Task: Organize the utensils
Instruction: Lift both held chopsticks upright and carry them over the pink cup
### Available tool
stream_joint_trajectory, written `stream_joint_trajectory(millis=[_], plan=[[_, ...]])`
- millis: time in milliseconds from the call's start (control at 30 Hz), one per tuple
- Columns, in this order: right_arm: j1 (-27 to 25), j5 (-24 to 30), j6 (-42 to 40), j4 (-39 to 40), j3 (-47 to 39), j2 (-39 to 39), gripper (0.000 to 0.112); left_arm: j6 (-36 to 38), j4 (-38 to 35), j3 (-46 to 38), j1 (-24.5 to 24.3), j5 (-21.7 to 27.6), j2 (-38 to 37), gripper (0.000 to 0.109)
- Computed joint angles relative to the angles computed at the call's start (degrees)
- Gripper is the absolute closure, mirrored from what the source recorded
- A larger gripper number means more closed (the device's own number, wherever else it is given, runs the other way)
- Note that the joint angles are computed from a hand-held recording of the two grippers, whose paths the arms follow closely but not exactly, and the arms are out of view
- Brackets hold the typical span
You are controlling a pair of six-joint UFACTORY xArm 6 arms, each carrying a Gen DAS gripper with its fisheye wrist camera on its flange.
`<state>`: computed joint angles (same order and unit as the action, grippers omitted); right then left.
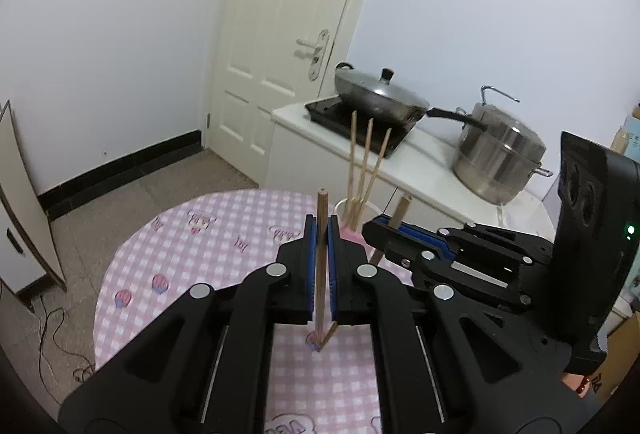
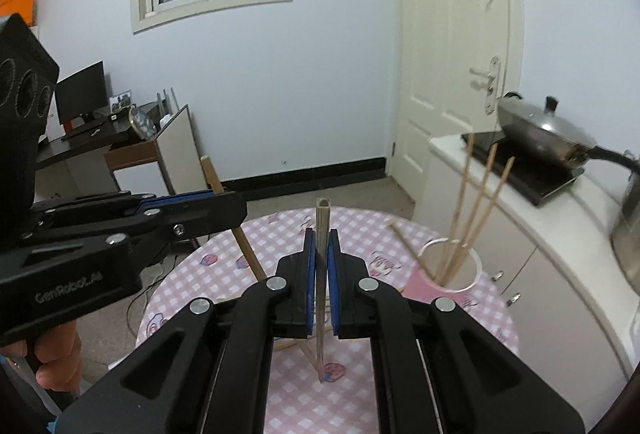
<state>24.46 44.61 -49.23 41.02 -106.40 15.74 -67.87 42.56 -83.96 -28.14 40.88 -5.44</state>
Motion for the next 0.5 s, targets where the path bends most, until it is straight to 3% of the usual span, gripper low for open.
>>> stream_joint_trajectory(millis=[500], plan=[[-5.4, -3.4, 5.4, -2.3, -17.6, 8.0, 0.108, 8.8, 0.1, -29.3, -1.5, 3.1, 18.7, 0.103]])
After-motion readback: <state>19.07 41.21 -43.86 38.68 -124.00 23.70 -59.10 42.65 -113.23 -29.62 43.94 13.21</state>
